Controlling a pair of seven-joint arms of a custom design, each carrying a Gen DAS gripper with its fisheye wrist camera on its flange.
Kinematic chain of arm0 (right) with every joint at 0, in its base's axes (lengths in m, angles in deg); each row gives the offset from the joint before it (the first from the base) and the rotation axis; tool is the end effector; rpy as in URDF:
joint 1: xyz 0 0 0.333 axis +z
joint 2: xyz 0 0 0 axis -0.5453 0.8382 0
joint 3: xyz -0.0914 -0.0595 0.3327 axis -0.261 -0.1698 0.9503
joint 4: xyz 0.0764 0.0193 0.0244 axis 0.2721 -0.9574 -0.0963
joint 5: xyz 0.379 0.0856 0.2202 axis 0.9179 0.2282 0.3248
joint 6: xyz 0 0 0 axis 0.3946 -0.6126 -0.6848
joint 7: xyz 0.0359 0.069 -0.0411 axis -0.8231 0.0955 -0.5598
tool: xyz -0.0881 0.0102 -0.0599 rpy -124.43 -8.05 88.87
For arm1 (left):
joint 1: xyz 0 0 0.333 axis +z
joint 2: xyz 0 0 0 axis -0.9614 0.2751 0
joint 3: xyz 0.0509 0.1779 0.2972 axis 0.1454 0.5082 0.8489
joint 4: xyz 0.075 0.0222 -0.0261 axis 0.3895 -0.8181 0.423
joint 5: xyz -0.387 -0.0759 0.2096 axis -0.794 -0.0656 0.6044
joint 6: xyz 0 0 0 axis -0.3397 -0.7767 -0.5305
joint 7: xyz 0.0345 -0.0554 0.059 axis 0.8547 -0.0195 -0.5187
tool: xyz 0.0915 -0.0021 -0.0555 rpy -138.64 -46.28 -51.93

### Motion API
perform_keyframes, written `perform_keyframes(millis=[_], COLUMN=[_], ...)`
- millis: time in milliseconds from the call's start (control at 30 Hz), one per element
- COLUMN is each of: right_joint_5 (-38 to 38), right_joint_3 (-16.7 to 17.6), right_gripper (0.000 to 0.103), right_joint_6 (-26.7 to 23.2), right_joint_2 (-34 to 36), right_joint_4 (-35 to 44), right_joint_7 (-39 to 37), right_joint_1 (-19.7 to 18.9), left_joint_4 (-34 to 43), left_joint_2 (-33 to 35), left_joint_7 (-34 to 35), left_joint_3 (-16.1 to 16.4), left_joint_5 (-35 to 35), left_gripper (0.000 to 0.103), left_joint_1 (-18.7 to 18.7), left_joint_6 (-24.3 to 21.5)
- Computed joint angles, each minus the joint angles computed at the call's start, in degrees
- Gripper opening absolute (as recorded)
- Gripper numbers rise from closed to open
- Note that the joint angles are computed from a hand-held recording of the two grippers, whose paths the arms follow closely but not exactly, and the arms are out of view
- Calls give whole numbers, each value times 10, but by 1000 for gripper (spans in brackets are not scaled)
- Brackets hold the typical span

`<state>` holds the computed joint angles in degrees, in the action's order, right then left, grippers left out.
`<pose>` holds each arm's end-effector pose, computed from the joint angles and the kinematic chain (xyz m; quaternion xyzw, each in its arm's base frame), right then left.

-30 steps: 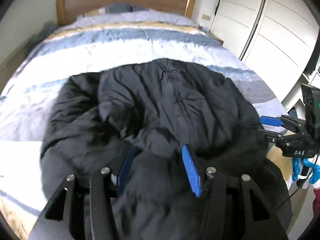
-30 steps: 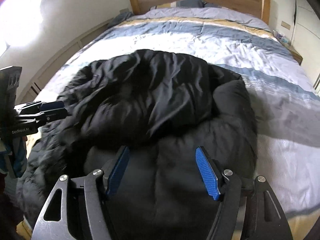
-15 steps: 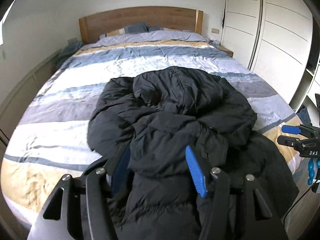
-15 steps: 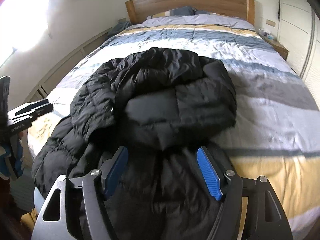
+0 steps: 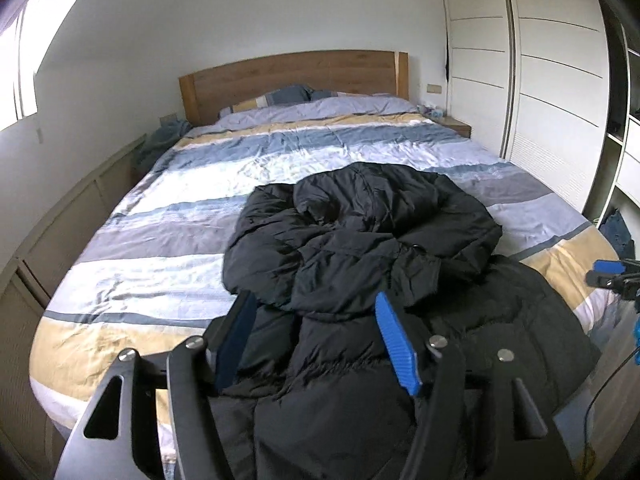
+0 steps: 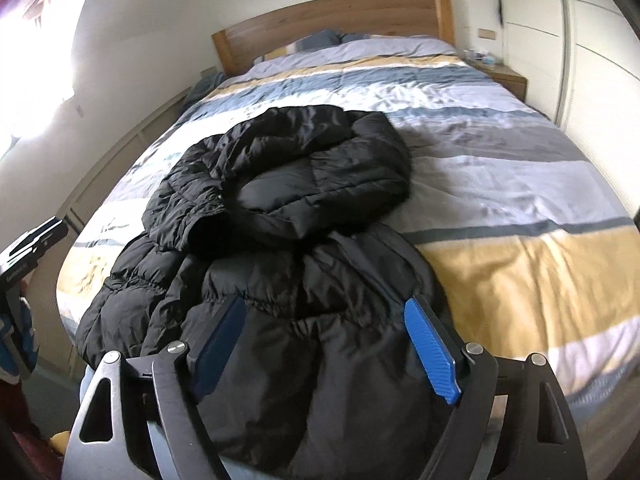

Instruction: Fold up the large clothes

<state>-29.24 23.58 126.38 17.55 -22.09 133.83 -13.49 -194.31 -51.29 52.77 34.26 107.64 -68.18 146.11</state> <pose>0.5958 0.2746 0.5881 -0.7553 0.5532 -0.1212 0.3297 0.5256 -0.1624 0.6214 -0.6516 0.6070 -0.2711 0.3653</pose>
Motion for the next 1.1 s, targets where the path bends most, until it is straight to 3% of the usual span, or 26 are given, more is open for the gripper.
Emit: perform_keyframes(millis=[333, 733, 1000, 1100], right_joint_5=[-30, -40, -48, -51], right_joint_3=[-16, -29, -36, -40], right_gripper=[89, 95, 102, 102], right_joint_6=[17, 17, 17, 15], right_joint_2=[-70, -86, -95, -96], right_joint_4=[-80, -112, -124, -127], right_joint_7=[49, 76, 88, 91], right_joint_1=[-5, -9, -17, -22], left_joint_4=[-63, -110, -158, -192], left_joint_2=[-65, -98, -136, -159], left_joint_7=[-14, -6, -4, 8], left_joint_3=[-4, -4, 18, 51], left_joint_5=[-20, -59, -82, -119], left_gripper=[62, 62, 62, 62], left_joint_1=[25, 56, 83, 83], left_joint_6=[4, -15, -48, -51])
